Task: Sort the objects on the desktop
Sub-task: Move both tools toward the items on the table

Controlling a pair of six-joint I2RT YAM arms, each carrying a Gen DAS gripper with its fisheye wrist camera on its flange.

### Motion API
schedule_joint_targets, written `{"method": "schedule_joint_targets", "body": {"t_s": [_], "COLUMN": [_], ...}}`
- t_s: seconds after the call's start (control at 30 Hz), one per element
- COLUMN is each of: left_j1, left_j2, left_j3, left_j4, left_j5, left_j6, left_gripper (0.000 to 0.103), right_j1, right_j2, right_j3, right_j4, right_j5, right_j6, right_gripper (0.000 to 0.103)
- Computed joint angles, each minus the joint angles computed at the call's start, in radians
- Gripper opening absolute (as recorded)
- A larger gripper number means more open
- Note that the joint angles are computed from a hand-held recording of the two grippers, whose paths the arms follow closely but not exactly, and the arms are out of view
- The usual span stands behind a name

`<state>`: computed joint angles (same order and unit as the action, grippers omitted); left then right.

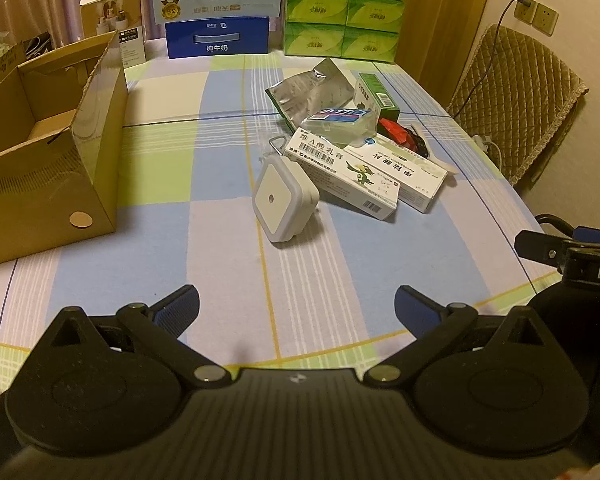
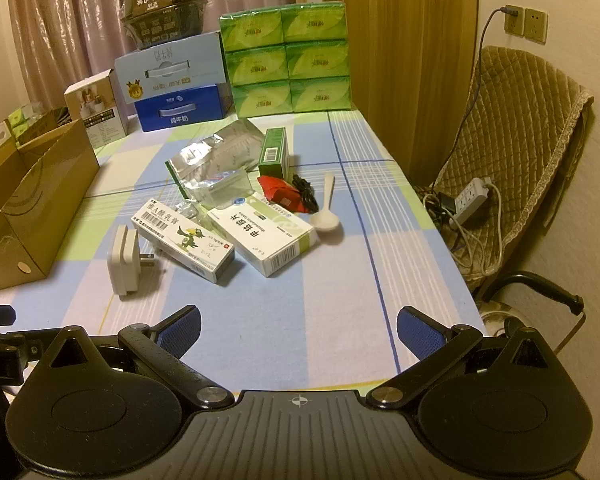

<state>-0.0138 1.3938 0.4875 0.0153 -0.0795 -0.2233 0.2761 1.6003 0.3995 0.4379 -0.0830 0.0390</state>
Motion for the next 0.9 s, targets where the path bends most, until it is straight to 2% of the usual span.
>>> {"method": "schedule_joint_targets", "body": {"t_s": [0.37, 0.53, 0.73, 0.9], "left_j1": [0.003, 0.015, 0.086, 0.164], "left_j2": [-0.001, 0.004, 0.041, 0.105], "left_j3": [-0.004, -0.002, 0.041, 0.098], "left_j4": [0.004, 0.008, 0.007, 0.027], "left_j5": [0.009, 0.019, 0.087, 0.193], "left_j6": [0.007, 0.038, 0.157, 0.362], "left_gripper": [0.102, 0.102, 0.102, 0.102], "right_j1": [0.005, 0.008, 0.013, 0.02], "right_j2": [0.002, 0.013, 0.039, 0.09], "right_j3": [0.006, 0.048, 0.106, 0.213], "right_j4": [-0.009, -0.069, -0.116, -0.175], "right_j5": [0.004, -0.01, -0.068, -0.123], "right_j6": [0.001, -0.014, -0.07, -0.196], "right_gripper": [0.101, 0.101, 0.101, 0.101]}}
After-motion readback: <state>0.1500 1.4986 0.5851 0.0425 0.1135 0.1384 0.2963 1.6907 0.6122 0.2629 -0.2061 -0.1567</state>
